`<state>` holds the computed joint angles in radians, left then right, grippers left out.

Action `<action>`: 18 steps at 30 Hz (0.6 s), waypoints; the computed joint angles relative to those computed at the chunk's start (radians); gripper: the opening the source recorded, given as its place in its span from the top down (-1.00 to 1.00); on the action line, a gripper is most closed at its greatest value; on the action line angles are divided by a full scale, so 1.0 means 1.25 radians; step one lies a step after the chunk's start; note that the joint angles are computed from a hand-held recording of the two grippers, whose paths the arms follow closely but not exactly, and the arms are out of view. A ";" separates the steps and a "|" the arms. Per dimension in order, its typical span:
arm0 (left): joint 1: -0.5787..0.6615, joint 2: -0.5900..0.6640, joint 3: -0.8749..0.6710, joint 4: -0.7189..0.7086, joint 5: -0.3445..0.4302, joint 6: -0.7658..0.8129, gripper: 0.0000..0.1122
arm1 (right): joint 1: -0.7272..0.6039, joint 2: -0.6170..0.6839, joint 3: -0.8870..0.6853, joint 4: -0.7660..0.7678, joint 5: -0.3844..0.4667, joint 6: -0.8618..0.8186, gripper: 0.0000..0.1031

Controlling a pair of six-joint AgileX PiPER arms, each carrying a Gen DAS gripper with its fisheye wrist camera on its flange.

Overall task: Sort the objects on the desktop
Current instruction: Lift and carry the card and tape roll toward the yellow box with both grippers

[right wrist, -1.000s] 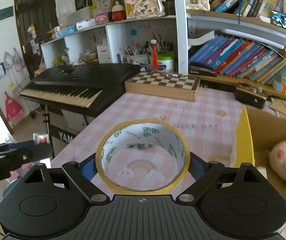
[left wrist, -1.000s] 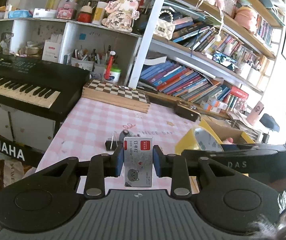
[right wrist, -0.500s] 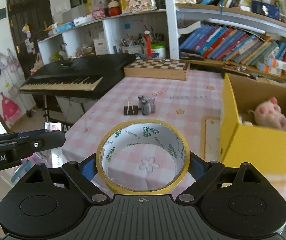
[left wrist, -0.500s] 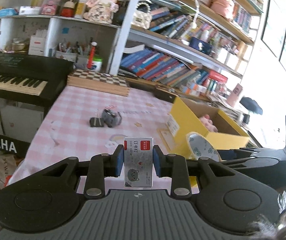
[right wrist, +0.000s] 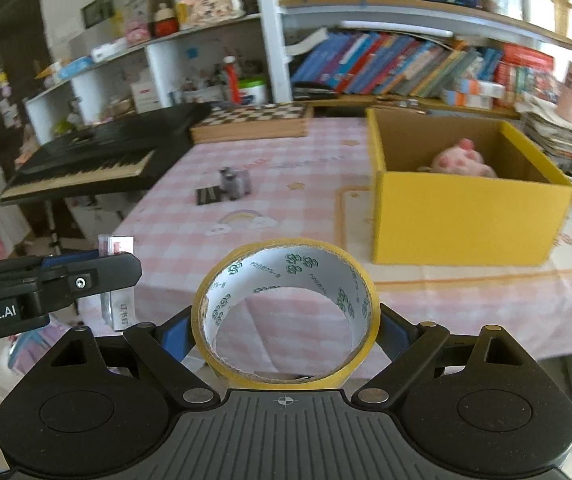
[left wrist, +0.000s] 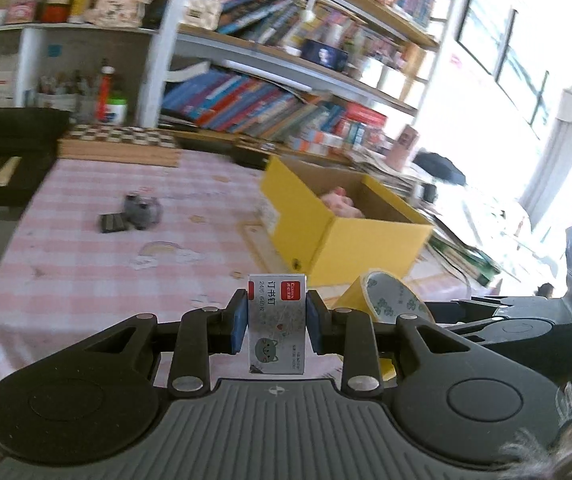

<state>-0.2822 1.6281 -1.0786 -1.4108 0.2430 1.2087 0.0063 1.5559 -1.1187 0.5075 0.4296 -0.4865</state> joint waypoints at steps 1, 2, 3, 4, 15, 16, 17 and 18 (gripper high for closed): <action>-0.003 0.006 -0.006 -0.009 0.011 0.011 0.51 | -0.005 -0.008 0.008 -0.014 -0.002 0.015 -0.78; -0.006 0.011 -0.011 -0.017 0.018 0.022 0.51 | -0.008 -0.015 0.014 -0.032 -0.005 0.035 -0.78; -0.011 0.016 -0.014 -0.028 0.024 0.034 0.51 | -0.012 -0.021 0.021 -0.045 -0.008 0.049 -0.78; -0.015 0.023 -0.021 -0.031 0.029 0.037 0.51 | -0.018 -0.027 0.027 -0.055 -0.009 0.060 -0.78; -0.065 0.080 -0.092 0.062 0.049 -0.056 0.51 | -0.088 -0.041 0.049 -0.044 0.006 0.042 -0.78; -0.071 0.086 -0.102 0.082 0.047 -0.079 0.51 | -0.097 -0.040 0.050 -0.034 0.009 0.028 -0.78; -0.076 0.093 -0.113 0.099 0.047 -0.097 0.51 | -0.107 -0.038 0.048 -0.023 0.014 0.013 -0.78; -0.082 0.100 -0.123 0.116 0.044 -0.116 0.51 | -0.118 -0.035 0.045 -0.009 0.019 -0.005 -0.78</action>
